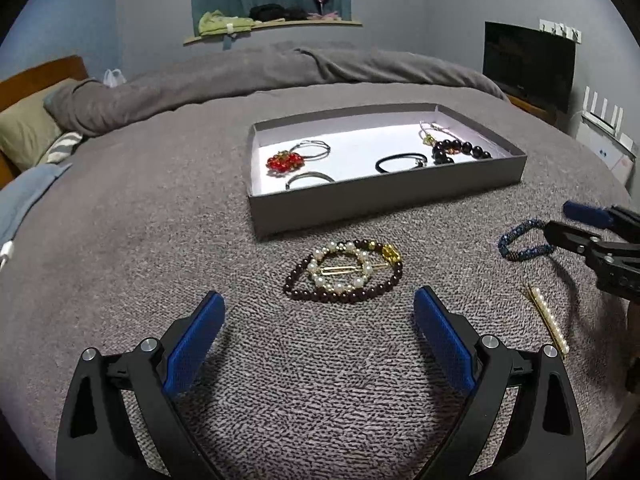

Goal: Organize jewelry
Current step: 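Grasp the pearl ring brooch with the left tool while the right tool grasps the blue bead bracelet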

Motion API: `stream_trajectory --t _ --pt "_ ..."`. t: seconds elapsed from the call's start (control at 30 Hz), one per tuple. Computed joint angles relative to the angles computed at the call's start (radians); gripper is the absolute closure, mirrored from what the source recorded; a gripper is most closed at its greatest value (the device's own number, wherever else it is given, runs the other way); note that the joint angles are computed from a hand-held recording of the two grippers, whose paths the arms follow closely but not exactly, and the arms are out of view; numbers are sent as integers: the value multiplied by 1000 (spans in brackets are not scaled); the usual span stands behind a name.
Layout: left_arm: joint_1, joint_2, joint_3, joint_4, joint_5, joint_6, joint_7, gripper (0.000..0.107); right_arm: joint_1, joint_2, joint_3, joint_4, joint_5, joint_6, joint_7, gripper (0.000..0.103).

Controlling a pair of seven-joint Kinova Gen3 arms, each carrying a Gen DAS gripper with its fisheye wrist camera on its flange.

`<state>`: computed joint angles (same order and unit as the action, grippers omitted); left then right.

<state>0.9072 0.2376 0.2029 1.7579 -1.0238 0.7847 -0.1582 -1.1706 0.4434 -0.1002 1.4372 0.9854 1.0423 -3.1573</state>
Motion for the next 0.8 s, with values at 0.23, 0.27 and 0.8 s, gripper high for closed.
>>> stream_trajectory --t 0.23,0.27,0.8 --pt "6 6 -1 -17 -53 34 8 16 58 14 -6 -28 -112 -65 86 84" --pt "2 5 -1 -21 -50 30 2 16 53 14 1 -25 -113 -69 83 93" --pt "-16 86 -44 -141 163 17 -280 53 35 2 16 -3 -100 -78 57 96"
